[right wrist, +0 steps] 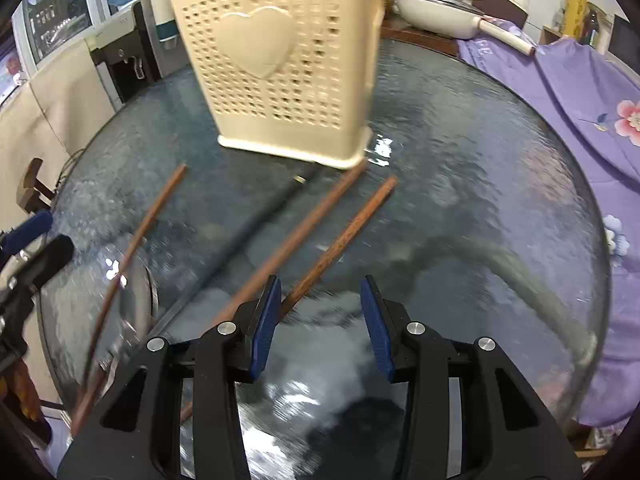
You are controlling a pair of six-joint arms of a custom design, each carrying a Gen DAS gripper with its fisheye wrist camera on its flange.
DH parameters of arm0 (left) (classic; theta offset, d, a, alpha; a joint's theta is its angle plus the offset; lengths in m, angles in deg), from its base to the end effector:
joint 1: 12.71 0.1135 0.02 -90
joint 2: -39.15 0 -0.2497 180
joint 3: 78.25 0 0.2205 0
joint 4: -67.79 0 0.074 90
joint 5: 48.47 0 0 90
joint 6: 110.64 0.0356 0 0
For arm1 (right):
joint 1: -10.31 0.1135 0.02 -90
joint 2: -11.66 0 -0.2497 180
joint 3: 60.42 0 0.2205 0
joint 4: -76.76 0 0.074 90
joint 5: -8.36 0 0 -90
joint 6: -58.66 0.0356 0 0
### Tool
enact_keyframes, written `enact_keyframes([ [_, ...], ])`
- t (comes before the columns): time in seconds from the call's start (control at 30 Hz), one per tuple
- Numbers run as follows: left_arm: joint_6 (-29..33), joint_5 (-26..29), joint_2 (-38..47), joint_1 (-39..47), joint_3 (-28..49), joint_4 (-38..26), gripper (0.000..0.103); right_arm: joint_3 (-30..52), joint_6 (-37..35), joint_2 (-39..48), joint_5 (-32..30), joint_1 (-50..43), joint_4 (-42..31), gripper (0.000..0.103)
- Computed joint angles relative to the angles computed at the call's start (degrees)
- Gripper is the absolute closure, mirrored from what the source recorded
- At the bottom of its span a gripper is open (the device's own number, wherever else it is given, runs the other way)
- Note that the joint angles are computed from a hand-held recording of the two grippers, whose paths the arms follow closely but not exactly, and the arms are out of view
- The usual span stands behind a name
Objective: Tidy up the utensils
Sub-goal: 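Move the right gripper toward the remaining chopsticks while the left approaches another spoon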
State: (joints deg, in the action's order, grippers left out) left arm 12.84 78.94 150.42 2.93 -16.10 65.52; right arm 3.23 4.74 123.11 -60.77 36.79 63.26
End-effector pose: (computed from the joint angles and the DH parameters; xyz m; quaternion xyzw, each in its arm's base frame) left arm 0.3127 0.0651 0.0996 0.2433 0.8667 -0.1451 0.4106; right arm 0.2840 0.1273 0.0885 0.1245 0.9457 -0.0234 0.2994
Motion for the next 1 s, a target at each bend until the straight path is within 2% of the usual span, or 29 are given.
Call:
enact_keyframes([
  [0.17, 0.5, 0.09, -0.52, 0.32, -0.66, -0.01, 0.026, -6.72, 1.05, -4.87, -1.36, -2.64, 2.97, 0.061],
  [0.4, 3.2, 1.03, -2.45, 0.24, -3.07, -1.83, 0.026, -5.12, 3.22, -3.23, 1.04, -4.55, 0.28, 0.061],
  [0.5, 4.81, 1.38, -3.0, 0.59, -4.56, -1.88, 0.027, -10.53, 4.48, -6.6, -0.04, -5.42, 5.77, 0.061],
  [0.6, 5.54, 0.95, -2.9, 0.46, -5.54, -1.83, 0.027, -12.7, 6.29, -8.43, 1.47, -6.15, 5.73, 0.061],
  [0.7, 5.61, 1.2, -2.88, 0.03, -6.06, -2.1, 0.027, -13.79, 5.88, -8.02, -1.46, -8.12, 7.84, 0.061],
  [0.93, 7.21, 0.15, -3.5, -1.37, -8.02, -1.86, 0.031, -7.04, 3.79, -3.46, -1.03, -6.92, 4.57, 0.061],
  [1.0, 7.26, -0.25, -3.5, -1.75, -8.49, -1.6, 0.032, -5.43, 3.19, -2.39, -1.72, -6.9, 4.29, 0.067],
])
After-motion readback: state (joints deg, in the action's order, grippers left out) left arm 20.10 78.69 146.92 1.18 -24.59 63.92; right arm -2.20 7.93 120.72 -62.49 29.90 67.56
